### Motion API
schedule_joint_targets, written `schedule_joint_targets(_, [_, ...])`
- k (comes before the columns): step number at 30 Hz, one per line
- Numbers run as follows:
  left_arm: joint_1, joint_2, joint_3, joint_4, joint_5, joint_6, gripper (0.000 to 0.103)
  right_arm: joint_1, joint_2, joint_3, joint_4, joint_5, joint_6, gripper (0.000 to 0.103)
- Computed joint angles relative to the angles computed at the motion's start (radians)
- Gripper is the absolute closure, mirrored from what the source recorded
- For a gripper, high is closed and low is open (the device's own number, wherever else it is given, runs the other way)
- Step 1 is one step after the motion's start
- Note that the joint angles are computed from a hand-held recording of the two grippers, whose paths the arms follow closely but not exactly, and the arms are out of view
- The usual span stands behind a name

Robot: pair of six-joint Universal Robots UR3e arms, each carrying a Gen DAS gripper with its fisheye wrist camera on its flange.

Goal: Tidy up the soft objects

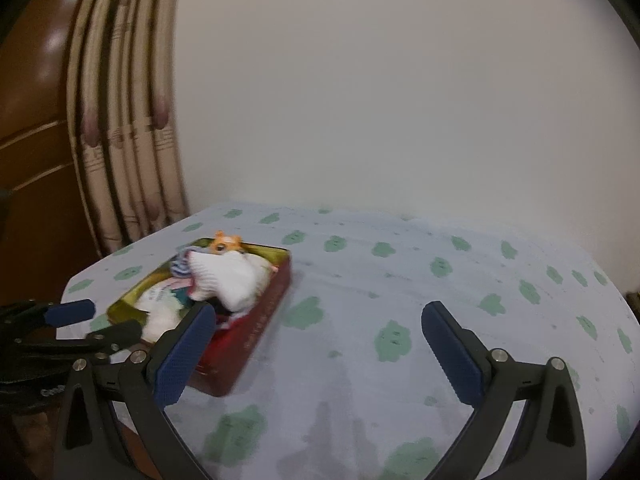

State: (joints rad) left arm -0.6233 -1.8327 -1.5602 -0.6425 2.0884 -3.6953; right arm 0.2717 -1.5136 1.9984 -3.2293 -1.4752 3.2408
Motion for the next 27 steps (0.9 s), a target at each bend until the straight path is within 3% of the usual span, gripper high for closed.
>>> schedule_joint_targets(5, [0.030, 0.059, -0.067, 0.027, 0.014, 0.012, 0.034, 0.067, 0.075, -0.134, 0.084, -0.049, 0.056, 0.001])
schedule_joint_targets(9, [0.050, 0.088, -0.115, 0.058, 0.024, 0.032, 0.034, 0.137, 0.124, -0.219, 0.112, -0.163, 0.084, 0.001])
schedule_joint_targets(27, [0.080, 0.087, -0.164, 0.165, -0.045, 0.098, 0.034, 0.210, 0.124, -0.187, 0.049, -0.268, 0.099, 0.001])
